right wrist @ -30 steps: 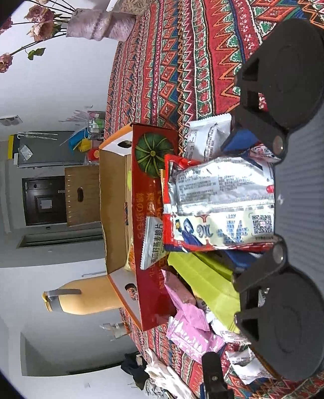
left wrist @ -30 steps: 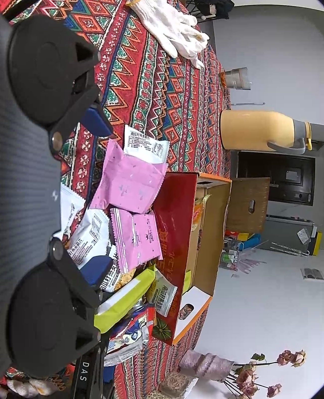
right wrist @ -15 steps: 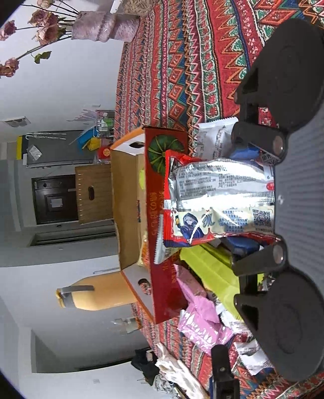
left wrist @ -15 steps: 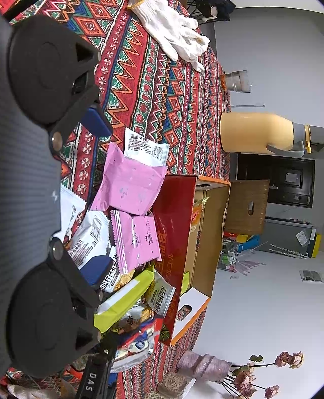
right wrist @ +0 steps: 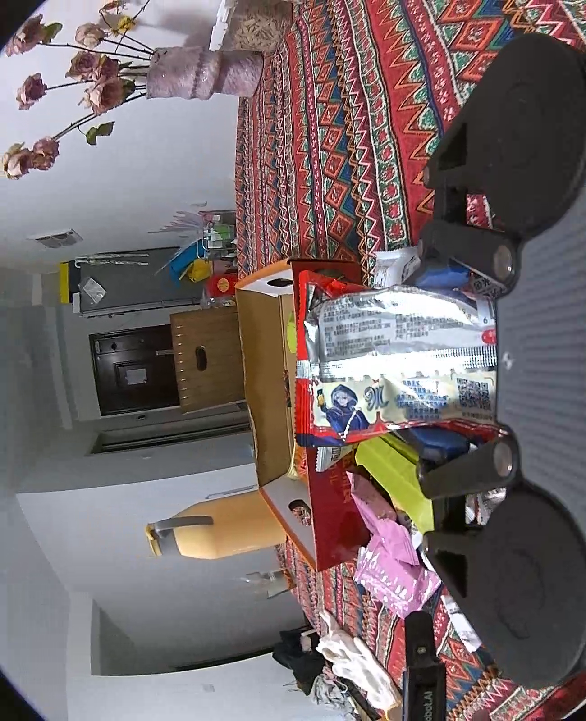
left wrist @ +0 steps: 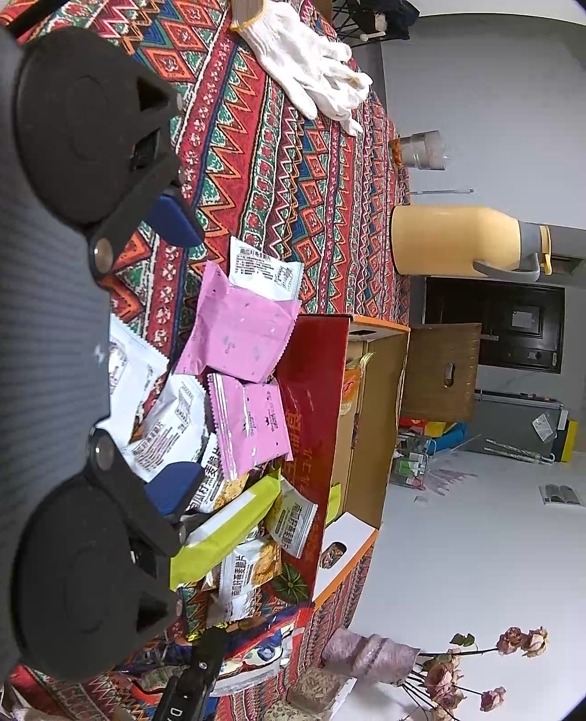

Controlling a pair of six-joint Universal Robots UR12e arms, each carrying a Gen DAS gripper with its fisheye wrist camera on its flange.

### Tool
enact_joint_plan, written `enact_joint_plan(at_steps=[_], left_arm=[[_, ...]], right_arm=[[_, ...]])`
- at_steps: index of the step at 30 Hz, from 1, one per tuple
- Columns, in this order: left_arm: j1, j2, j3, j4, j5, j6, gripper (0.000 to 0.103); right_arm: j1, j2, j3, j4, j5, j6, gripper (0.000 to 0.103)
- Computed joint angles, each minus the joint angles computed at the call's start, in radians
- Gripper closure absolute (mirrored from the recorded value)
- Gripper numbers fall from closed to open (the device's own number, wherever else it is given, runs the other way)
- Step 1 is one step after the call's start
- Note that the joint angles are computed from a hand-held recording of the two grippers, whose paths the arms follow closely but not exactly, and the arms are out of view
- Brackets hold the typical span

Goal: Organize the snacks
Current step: 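Lift the printed bag with the right tool while the left tool grasps a white packet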

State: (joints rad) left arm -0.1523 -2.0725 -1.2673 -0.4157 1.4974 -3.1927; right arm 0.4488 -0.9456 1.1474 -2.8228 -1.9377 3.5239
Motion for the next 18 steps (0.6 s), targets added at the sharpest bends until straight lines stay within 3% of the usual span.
enact_joint_plan(at_steps=[18], left_arm=[[-0.008, 0.018, -0.019, -0.113, -0.015, 0.069, 0.0]], right_arm=[[0.02, -0.056, 0.104, -0.059, -0.033, 0.03, 0.046]])
